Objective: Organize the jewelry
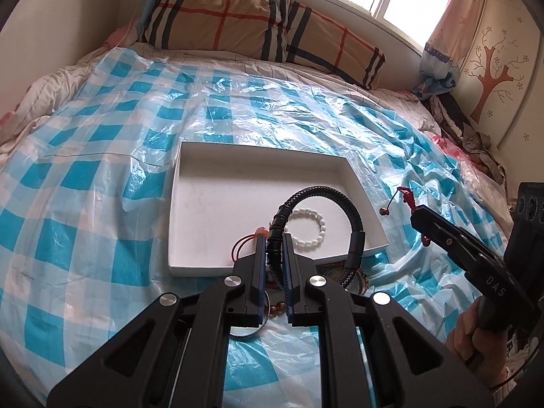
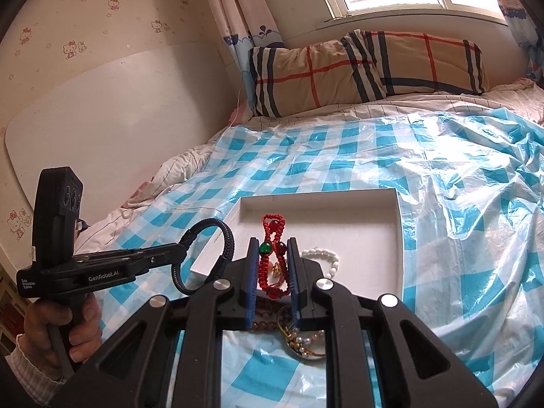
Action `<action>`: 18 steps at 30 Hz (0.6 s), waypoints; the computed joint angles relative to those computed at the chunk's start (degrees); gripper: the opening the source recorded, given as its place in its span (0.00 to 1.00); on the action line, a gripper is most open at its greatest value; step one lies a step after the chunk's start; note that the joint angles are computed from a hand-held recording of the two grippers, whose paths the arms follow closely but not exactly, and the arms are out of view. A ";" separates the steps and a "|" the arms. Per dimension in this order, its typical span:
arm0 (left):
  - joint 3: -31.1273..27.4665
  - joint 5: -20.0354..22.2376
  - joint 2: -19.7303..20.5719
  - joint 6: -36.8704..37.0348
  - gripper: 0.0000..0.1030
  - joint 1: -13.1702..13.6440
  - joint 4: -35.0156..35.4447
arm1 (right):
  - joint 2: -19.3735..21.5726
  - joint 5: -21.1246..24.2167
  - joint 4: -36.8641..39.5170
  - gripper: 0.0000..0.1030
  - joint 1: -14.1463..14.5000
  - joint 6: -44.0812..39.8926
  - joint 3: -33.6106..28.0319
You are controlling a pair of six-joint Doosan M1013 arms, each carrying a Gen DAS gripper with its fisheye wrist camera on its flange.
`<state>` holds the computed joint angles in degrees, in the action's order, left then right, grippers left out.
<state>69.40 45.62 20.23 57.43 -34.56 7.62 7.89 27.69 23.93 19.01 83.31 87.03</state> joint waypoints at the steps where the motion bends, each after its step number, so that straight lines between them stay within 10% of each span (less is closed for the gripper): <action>1: -0.24 -0.03 0.28 0.06 0.08 0.10 0.02 | 0.38 -0.20 0.07 0.17 -0.06 -0.17 -0.26; 5: -1.60 0.40 1.68 0.19 0.08 0.51 -0.02 | 1.87 -0.64 -2.12 0.21 -0.12 1.18 -1.28; 8: -3.90 3.17 3.86 1.16 0.08 0.83 -0.23 | 2.88 -0.02 -7.34 0.48 -0.15 6.48 -1.87; 18: -1.50 4.10 3.13 1.86 0.09 -0.06 -1.07 | -0.04 5.67 -9.43 0.47 -0.85 10.24 2.47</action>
<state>67.90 49.72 23.36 59.29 -34.63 6.55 7.85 33.35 14.50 18.16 93.55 89.49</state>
